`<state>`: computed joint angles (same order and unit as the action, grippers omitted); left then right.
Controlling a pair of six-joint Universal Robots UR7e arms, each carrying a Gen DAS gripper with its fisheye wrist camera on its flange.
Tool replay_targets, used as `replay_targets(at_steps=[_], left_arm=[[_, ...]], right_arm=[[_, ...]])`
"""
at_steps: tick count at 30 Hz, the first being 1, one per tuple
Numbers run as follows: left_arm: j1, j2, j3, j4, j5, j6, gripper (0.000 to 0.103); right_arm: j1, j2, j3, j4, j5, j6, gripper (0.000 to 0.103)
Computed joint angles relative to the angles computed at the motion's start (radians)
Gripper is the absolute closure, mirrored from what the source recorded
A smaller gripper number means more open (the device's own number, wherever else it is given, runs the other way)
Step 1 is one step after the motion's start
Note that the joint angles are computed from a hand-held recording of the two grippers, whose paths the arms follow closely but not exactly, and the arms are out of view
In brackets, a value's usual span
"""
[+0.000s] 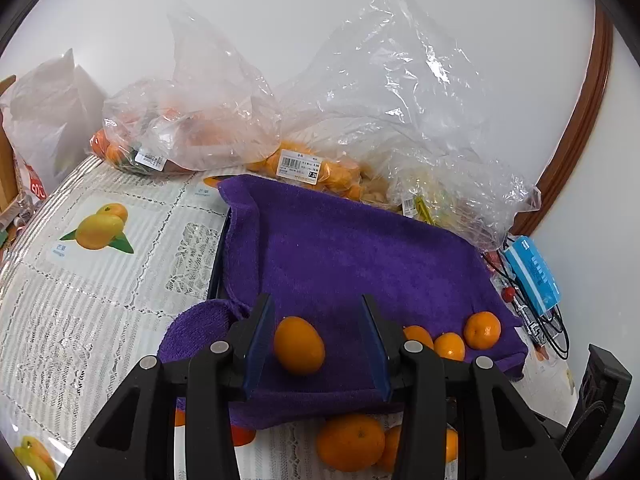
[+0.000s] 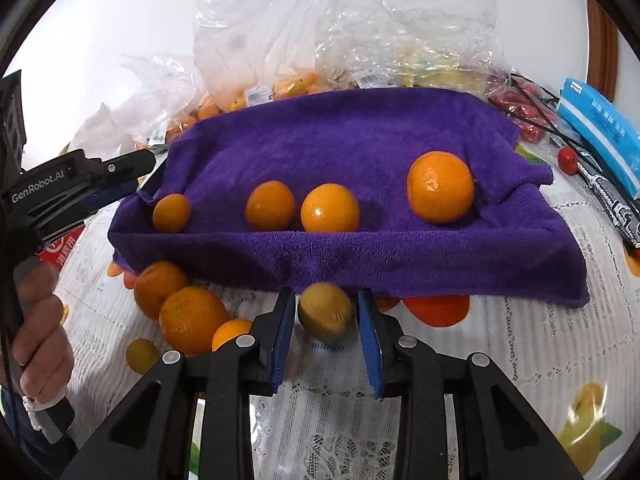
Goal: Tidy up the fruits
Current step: 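Grasp a small yellow fruit with the right gripper while the left gripper withdraws, then close the left gripper on another small yellow fruit beside the oranges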
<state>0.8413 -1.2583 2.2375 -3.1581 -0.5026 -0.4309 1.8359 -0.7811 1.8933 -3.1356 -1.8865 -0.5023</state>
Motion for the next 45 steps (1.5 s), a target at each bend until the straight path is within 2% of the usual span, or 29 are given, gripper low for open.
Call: replay_targets(at_steps=[1,8,13,14,17,19,24,28,33,35,39,41,45], left_arm=[[0.001,0.001,0.0,0.0,0.003,0.0,0.062],[0.014,0.004,-0.008,0.032,-0.01,-0.016,0.062],[0.006,0.014,-0.005,0.012,0.003,0.009,0.062],[0.007,0.015,-0.006,0.013,0.004,0.008,0.062],[0.013,0.015,-0.008,0.021,0.0,0.001,0.062],[0.017,0.018,-0.011,0.032,-0.007,-0.006,0.062],[0.012,0.038,-0.016,0.039,0.003,0.009,0.062],[0.001,0.05,-0.011,0.005,0.012,0.048,0.062],[-0.011,0.055,0.009,-0.077,-0.018,0.119,0.062],[-0.016,0.041,0.018,-0.06,-0.033,0.103,0.064],[-0.049,0.023,0.067,-0.117,-0.031,0.096,0.064],[-0.071,0.006,0.112,-0.107,-0.01,0.04,0.064],[-0.102,-0.052,0.187,0.029,-0.025,-0.116,0.065]], right_arm=[[0.0,0.001,0.0,-0.003,-0.002,0.001,0.075],[-0.008,-0.015,0.032,-0.09,0.02,-0.007,0.076],[-0.009,-0.026,0.063,-0.211,-0.055,-0.059,0.076],[-0.013,-0.033,0.071,-0.222,-0.089,-0.066,0.076],[-0.034,-0.054,0.077,-0.192,-0.15,-0.029,0.076],[-0.054,-0.082,0.087,-0.151,-0.136,-0.007,0.075],[-0.027,-0.052,0.091,-0.215,-0.212,-0.096,0.076],[-0.043,-0.072,0.093,-0.181,-0.17,-0.066,0.076],[-0.039,-0.063,0.086,-0.185,-0.186,-0.081,0.074],[-0.037,-0.061,0.086,-0.189,-0.191,-0.086,0.074],[-0.042,-0.068,0.089,-0.178,-0.175,-0.066,0.075],[-0.047,-0.075,0.09,-0.173,-0.165,-0.047,0.076],[-0.045,-0.068,0.088,-0.199,-0.186,-0.039,0.076]])
